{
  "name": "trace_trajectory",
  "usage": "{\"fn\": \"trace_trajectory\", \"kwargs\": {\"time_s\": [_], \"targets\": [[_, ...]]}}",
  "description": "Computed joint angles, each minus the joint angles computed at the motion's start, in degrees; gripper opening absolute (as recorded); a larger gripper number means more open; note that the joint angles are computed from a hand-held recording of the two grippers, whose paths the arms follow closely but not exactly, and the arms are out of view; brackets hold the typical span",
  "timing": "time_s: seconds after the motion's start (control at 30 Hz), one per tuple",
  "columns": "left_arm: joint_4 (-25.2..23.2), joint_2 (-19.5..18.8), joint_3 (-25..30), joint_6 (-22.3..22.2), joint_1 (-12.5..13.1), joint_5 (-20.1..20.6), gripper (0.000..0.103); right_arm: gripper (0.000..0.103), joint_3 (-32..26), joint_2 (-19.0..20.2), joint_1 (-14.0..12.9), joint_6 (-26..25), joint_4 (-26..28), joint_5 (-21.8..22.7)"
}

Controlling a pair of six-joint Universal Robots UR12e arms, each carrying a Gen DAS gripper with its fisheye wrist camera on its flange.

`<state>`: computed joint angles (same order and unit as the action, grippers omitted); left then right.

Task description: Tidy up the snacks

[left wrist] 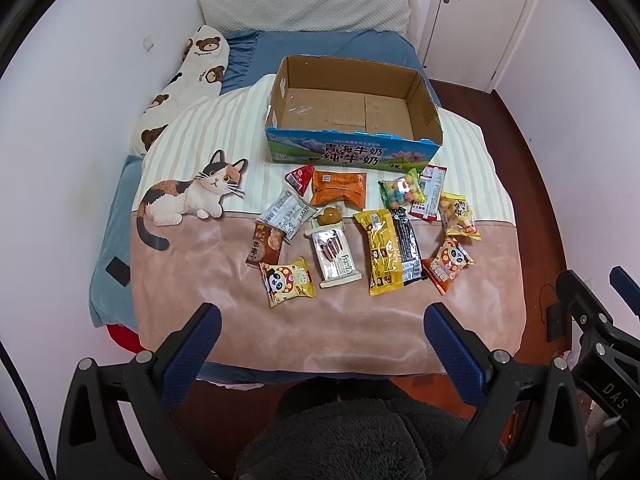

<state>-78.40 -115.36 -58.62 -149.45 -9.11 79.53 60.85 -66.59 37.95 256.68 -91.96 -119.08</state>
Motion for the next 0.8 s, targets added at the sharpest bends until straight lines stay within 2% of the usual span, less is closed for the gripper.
{"fn": "trace_trajectory", "kwargs": {"time_s": [0.8], "targets": [[-0.40, -0.01, 0.22, -0.18, 0.10, -0.37, 0.103, 0.103, 0.67, -0.46, 0.05, 0.16, -1.17, 0.68]]}}
